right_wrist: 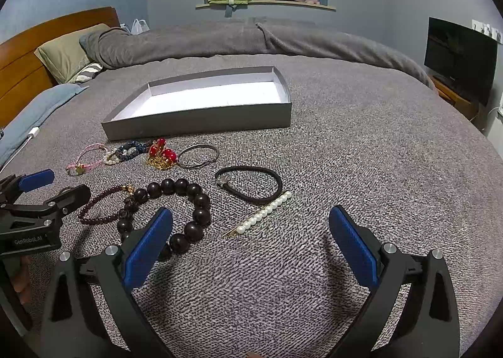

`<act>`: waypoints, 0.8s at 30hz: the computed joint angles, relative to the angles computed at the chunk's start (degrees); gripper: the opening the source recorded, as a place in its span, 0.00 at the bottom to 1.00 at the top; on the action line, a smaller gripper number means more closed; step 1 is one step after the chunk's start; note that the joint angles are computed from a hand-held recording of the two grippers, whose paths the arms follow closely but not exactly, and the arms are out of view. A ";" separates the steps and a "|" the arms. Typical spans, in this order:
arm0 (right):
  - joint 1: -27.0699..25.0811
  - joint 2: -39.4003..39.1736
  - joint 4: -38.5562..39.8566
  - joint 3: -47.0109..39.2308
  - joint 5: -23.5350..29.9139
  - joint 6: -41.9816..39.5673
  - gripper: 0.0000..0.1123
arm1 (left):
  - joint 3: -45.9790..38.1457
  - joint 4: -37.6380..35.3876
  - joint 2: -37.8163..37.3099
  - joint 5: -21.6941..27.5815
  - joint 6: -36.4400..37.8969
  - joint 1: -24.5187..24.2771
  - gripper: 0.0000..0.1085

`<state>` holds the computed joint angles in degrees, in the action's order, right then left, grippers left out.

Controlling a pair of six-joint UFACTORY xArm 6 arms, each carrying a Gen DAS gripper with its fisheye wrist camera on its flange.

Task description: Organize jewelry

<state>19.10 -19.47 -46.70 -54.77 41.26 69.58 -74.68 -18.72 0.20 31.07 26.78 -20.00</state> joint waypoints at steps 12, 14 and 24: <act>-0.61 -0.45 1.84 0.65 -1.36 -2.70 0.87 | -0.66 -5.46 -0.32 1.50 6.56 1.46 0.91; -0.94 -2.05 0.35 1.82 -2.52 -2.80 0.87 | 0.34 -8.37 -1.23 0.19 9.81 2.48 0.91; -6.28 -6.57 10.94 6.32 -8.87 -11.63 0.87 | -1.29 -11.18 0.58 4.37 11.53 6.69 0.89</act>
<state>12.82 -26.04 -35.75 -48.45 32.40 57.95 -75.97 -29.90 0.78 35.44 38.31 -13.30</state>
